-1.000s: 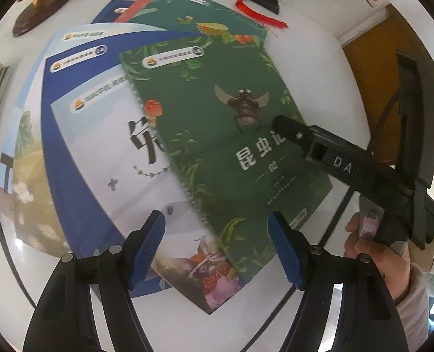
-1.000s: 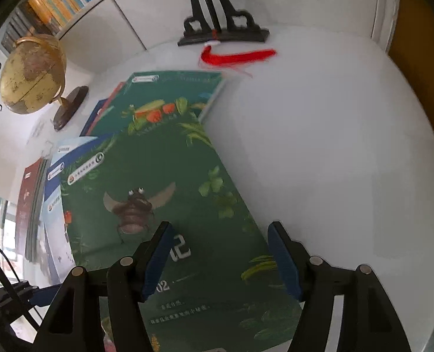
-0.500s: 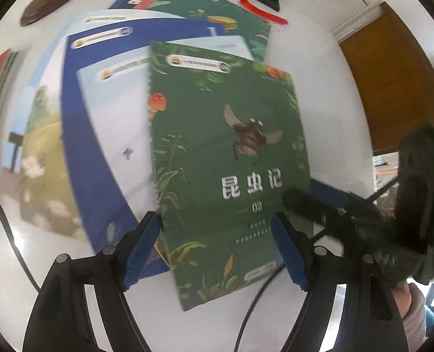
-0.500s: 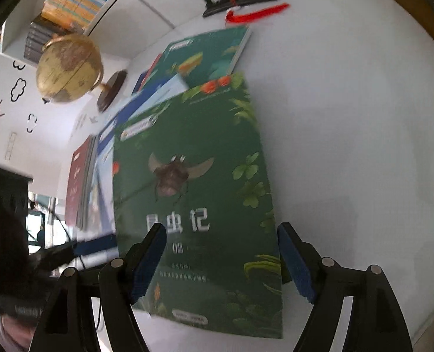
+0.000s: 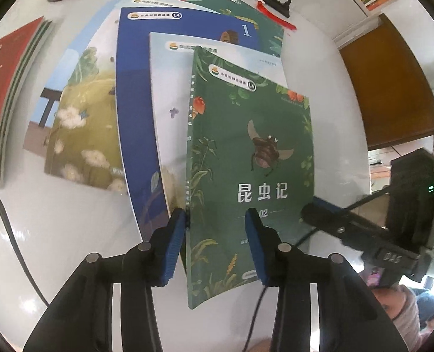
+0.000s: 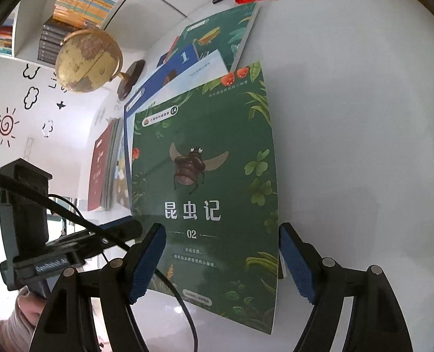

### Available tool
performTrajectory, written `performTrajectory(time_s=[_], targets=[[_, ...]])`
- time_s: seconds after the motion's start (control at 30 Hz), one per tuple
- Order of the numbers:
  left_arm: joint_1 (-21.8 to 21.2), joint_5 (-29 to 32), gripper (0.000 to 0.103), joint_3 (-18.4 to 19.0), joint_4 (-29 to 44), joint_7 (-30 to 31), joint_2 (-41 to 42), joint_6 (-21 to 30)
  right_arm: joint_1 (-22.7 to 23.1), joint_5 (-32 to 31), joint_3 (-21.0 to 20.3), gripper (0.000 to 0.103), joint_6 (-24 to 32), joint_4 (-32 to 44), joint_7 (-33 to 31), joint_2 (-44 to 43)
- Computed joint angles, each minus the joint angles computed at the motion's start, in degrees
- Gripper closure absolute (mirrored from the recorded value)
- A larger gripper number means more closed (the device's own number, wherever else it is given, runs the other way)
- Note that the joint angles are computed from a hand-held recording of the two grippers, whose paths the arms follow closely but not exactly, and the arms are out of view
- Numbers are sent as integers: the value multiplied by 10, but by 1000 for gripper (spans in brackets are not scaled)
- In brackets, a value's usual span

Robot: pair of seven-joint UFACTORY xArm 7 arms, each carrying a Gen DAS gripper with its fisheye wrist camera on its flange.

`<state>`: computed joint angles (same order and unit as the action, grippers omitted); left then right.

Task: Organize books

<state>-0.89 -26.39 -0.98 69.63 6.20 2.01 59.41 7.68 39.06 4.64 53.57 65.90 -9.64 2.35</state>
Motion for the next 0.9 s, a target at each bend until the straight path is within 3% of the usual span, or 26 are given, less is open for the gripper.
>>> performTrajectory(time_s=[0.37, 0.47, 0.63, 0.9], targets=[[1, -60, 65, 9, -49, 51, -38, 20, 11, -12, -3, 25, -18, -47, 20, -40], [-10, -18, 65, -1, -58, 38, -45, -1, 13, -2, -6, 25, -21, -58, 23, -48], [-37, 112, 65, -21, -69, -7, -47, -50, 24, -15, -2, 25, -20, -68, 35, -59], [-47, 122, 65, -18, -84, -7, -42, -103, 34, -5, -5, 25, -31, -88, 35, -73]])
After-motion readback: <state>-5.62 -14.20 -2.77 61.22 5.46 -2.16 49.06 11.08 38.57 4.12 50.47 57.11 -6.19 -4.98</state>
